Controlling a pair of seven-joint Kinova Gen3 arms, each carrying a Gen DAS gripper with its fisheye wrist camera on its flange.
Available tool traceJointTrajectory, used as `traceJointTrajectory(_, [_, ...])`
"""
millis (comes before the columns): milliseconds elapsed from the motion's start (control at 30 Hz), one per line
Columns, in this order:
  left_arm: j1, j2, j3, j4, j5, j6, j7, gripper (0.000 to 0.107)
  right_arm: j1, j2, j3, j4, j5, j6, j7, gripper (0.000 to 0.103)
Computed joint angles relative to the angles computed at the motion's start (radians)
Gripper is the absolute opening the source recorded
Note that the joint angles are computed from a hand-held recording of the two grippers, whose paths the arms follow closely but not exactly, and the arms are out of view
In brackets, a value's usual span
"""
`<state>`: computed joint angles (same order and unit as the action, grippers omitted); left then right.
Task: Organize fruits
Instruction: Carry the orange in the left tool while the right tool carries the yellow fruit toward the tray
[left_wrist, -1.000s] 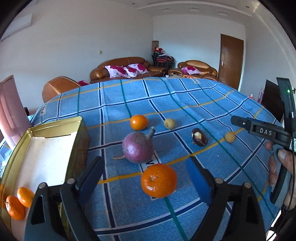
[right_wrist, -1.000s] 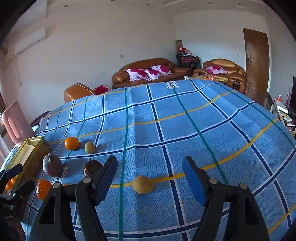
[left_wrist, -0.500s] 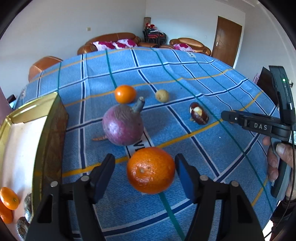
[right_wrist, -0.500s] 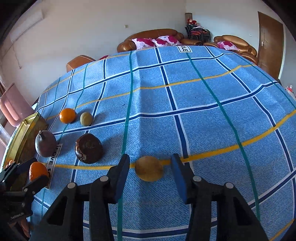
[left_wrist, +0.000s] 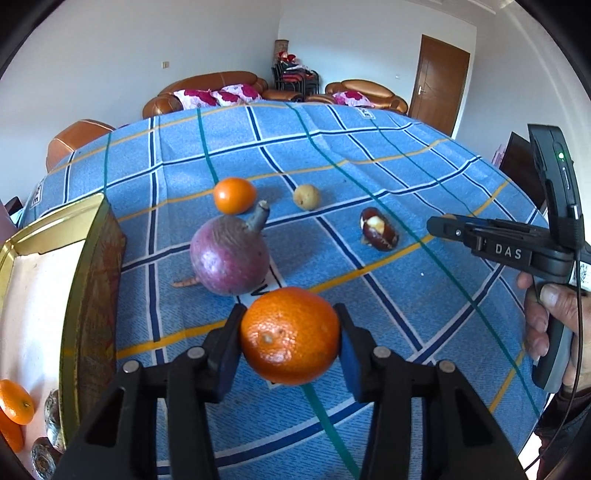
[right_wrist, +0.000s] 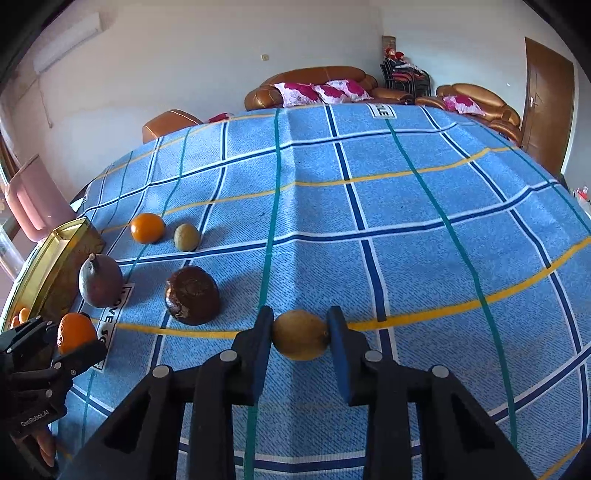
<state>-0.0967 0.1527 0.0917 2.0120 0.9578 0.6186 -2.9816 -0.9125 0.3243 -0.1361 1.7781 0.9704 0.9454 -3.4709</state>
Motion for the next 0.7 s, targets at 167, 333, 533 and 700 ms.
traceJointTrajectory(167, [-0.016, -0.012, -0.006, 0.018, 0.065, 0.007, -0.061, 0.048, -0.032, 0.004, -0.004, 0.001, 0.061, 0.033, -0.019, 0.032])
traceJointTrajectory(333, [-0.025, -0.024, -0.019, 0.038, 0.135, 0.017, -0.131, 0.048, -0.047, -0.002, -0.014, 0.017, 0.119, 0.040, -0.048, 0.032])
traceJointTrajectory(533, [-0.035, -0.043, -0.046, 0.073, 0.247, 0.038, -0.247, 0.048, -0.055, -0.005, -0.028, 0.032, 0.166, 0.054, -0.083, 0.032])
traceJointTrajectory(700, [-0.038, -0.062, -0.071, 0.109, 0.348, 0.053, -0.352, 0.048, -0.065, -0.009, -0.037, 0.046, 0.201, 0.075, -0.123, 0.032])
